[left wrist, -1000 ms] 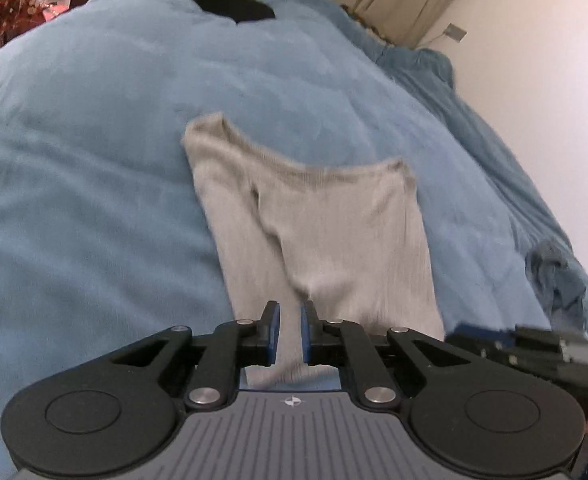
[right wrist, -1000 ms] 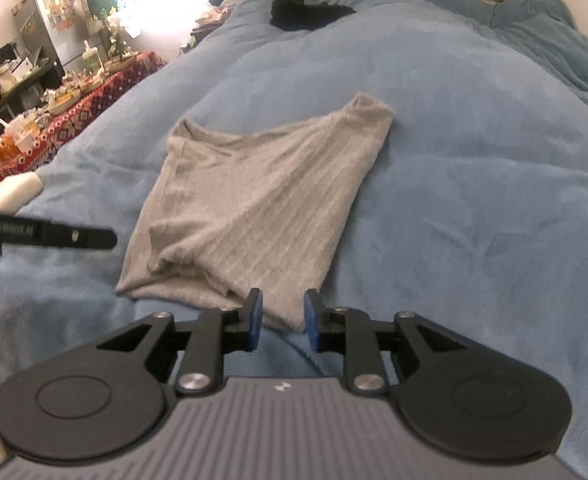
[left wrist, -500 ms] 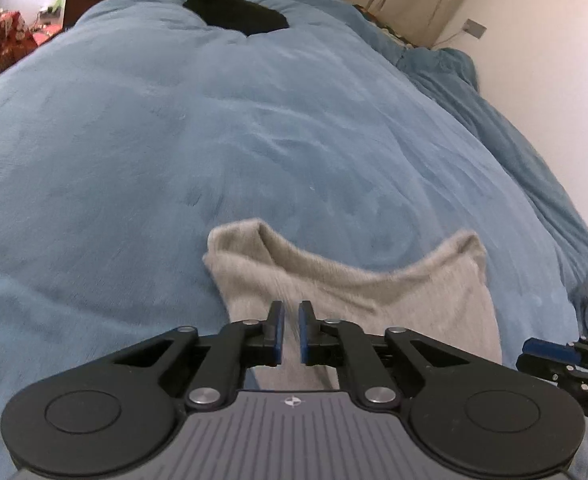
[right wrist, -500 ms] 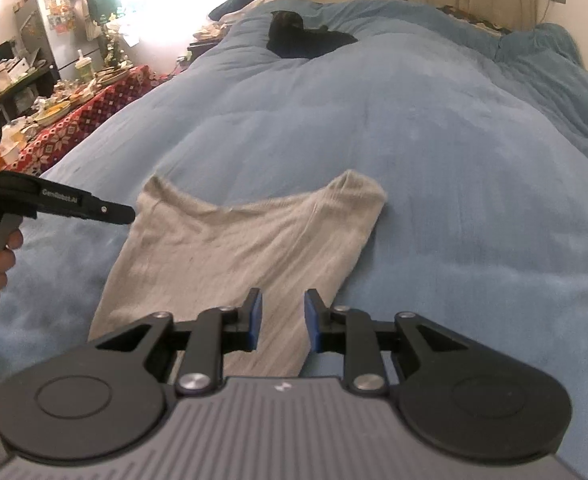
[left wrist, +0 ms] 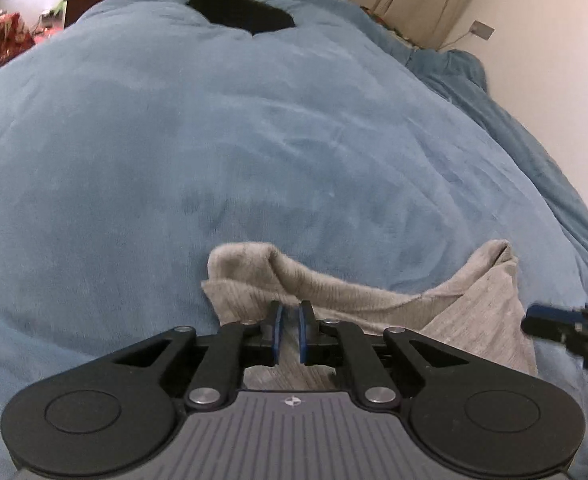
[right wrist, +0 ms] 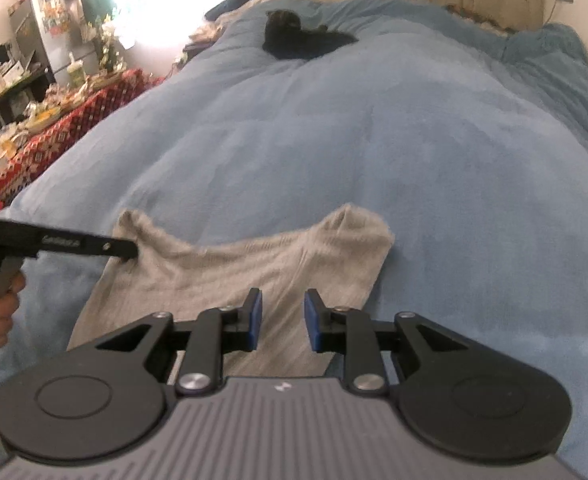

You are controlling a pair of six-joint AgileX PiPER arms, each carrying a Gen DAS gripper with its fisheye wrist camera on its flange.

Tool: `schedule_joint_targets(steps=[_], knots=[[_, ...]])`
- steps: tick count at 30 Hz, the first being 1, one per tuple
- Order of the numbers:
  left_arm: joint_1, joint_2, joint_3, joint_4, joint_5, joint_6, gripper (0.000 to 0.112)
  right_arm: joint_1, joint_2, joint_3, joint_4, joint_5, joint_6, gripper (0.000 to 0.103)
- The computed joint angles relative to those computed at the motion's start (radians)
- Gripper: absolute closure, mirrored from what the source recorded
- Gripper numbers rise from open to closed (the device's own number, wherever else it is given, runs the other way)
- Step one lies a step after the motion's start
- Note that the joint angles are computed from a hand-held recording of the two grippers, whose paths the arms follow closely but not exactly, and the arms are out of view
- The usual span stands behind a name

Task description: Fold clothes

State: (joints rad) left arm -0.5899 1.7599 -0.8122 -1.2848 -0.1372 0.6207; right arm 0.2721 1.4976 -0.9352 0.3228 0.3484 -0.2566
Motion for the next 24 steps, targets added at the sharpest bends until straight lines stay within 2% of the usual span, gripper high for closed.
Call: schedule_joint_targets(steps=[2, 6, 10, 12, 14, 17, 19, 21, 22, 24], knots=[[0.011, 0.028, -0.017, -0.022, 0.013, 0.033, 0.105, -0.003, 0.032, -0.024, -0.004, -0.023, 0.006, 0.078], [0.018, 0.065, -0.032, 0.105, 0.017, -0.11, 0.103, -0.015, 0.15, -0.098, 0.005, -0.035, 0.006, 0.078], [-0.008, 0.013, -0.004, 0.005, -0.009, -0.027, 0.102, -0.004, 0.21, -0.109, -0.045, -0.064, 0.055, 0.078], [-0.025, -0.038, 0.028, -0.037, -0.017, 0.005, 0.102, 0.003, 0.186, -0.094, -0.067, -0.072, 0.083, 0.078], [-0.039, -0.095, 0.058, -0.06, -0.01, 0.003, 0.102, 0.002, 0.137, -0.068, -0.023, -0.071, 0.054, 0.078], [-0.097, -0.182, 0.1, -0.011, -0.01, -0.097, 0.102, 0.013, 0.043, -0.015, 0.015, -0.046, 0.032, 0.078], [-0.165, -0.219, 0.117, -0.047, -0.027, -0.102, 0.102, 0.051, -0.033, 0.035, -0.053, -0.024, 0.091, 0.079], [-0.242, -0.223, 0.116, -0.14, -0.051, -0.043, 0.102, 0.114, -0.093, 0.091, -0.221, -0.013, 0.26, 0.084], [-0.279, -0.219, 0.12, -0.144, -0.072, -0.06, 0.102, 0.141, -0.118, 0.119, -0.268, -0.011, 0.314, 0.087], [-0.334, -0.196, 0.122, -0.093, -0.07, -0.159, 0.102, 0.177, -0.166, 0.176, -0.295, 0.001, 0.368, 0.087]])
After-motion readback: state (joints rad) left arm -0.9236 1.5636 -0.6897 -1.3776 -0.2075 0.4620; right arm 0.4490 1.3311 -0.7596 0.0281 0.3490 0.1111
